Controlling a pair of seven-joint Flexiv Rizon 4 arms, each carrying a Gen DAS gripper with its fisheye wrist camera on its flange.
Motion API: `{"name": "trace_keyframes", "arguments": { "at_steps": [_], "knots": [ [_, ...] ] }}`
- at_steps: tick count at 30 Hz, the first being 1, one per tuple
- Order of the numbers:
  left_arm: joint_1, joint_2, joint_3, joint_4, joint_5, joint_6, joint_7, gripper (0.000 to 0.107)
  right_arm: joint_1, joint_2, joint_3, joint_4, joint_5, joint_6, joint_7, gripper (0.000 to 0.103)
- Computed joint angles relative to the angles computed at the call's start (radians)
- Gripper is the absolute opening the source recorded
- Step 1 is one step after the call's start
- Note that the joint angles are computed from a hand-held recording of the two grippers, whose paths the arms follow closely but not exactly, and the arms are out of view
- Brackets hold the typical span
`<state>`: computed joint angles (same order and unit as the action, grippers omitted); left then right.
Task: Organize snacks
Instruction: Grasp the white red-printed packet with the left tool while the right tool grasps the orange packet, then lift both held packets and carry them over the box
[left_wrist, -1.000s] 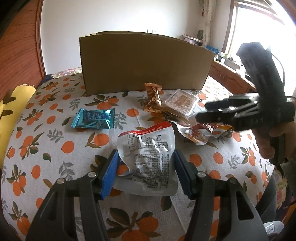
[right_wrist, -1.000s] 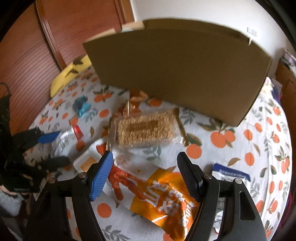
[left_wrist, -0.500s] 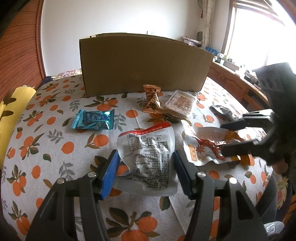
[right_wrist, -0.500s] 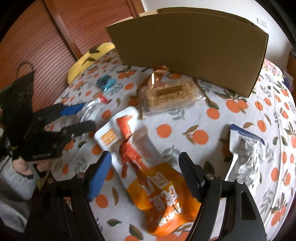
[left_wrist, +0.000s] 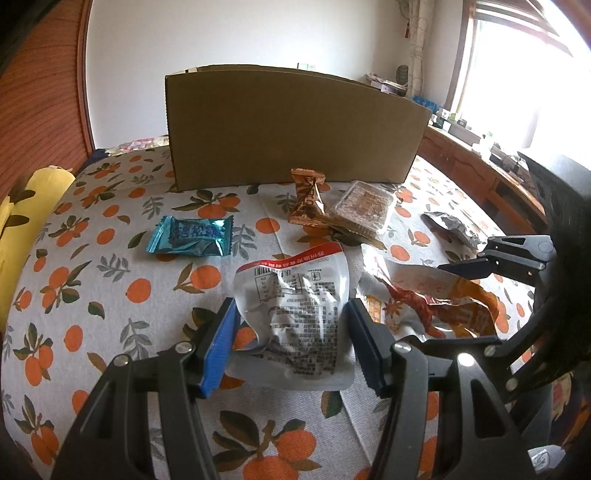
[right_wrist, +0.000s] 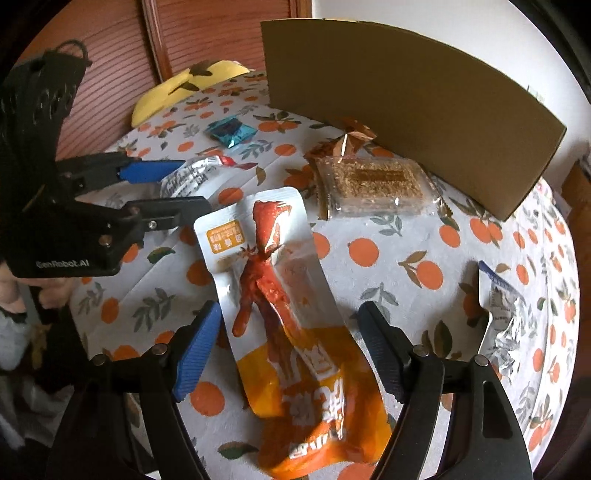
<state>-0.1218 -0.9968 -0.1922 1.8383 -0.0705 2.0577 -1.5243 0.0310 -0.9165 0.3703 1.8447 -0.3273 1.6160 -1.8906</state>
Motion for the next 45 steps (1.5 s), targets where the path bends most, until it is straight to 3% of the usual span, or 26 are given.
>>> {"name": "trace_keyframes", "arguments": {
  "at_steps": [2, 8, 13, 17, 29, 45],
  "knots": [
    [-0.003, 0.000, 0.002, 0.001, -0.002, 0.005, -0.003, 0.059, 0.052, 0.008, -0.058, 0.015, 0.002, 0.044, 0.008, 0.078],
    [-0.023, -0.001, 0.020, 0.005, -0.014, 0.029, -0.004, 0.059, 0.059, 0.006, -0.072, 0.021, -0.003, 0.061, 0.046, 0.078],
    [-0.015, -0.002, 0.013, 0.010, -0.012, 0.035, -0.012, 0.059, 0.089, 0.029, -0.112, 0.048, -0.005, 0.083, 0.080, 0.055],
    [-0.016, -0.002, 0.015, 0.008, -0.012, 0.029, -0.012, 0.059, 0.149, 0.053, -0.189, 0.085, 0.000, 0.138, 0.109, 0.049],
    [-0.035, 0.000, 0.028, 0.010, -0.029, 0.038, -0.013, 0.059, 0.073, 0.066, -0.124, 0.125, -0.053, 0.180, 0.144, 0.046],
    [-0.016, 0.043, 0.010, 0.027, 0.014, 0.060, -0.003, 0.059, 0.026, 0.112, -0.107, 0.146, -0.110, 0.245, 0.219, 0.046]
  ]
}}
